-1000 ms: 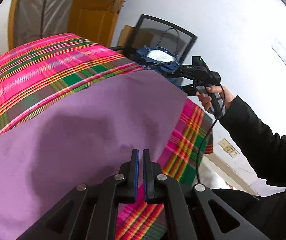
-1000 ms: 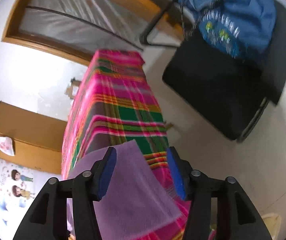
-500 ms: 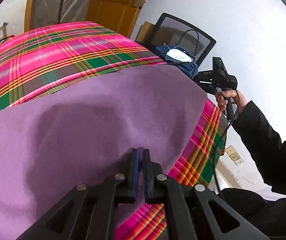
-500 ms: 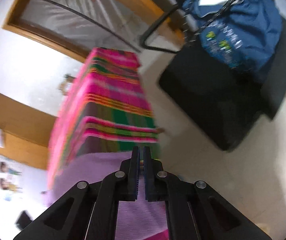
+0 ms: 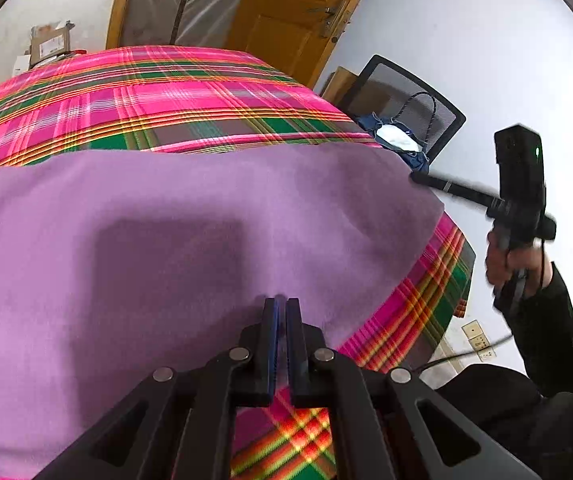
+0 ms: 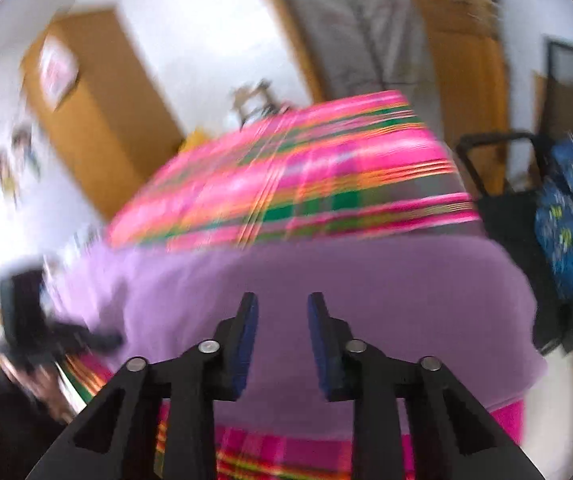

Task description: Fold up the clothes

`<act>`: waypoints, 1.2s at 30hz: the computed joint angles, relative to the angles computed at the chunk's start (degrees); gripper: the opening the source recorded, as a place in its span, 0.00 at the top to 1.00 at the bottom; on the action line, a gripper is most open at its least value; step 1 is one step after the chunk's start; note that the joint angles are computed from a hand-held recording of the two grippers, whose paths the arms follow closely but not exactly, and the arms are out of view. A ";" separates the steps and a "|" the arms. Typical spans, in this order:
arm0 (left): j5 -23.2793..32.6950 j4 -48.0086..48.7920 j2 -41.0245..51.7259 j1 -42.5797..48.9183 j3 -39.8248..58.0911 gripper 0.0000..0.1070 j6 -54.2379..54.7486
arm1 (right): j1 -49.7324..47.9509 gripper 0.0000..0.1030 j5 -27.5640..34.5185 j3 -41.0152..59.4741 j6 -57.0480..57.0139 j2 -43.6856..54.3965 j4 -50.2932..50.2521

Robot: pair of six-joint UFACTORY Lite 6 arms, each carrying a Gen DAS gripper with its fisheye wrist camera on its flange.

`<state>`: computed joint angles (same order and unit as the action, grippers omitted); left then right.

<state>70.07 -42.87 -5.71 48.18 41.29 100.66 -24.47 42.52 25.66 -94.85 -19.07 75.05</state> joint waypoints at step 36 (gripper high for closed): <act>-0.50 -9.17 65.79 32.95 87.84 0.76 -38.20 | 55.93 0.65 -28.55 17.96 2.78 17.65 16.62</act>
<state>69.57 -52.04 60.07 81.13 129.13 62.46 31.46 13.97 43.61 -92.07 -1.43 91.67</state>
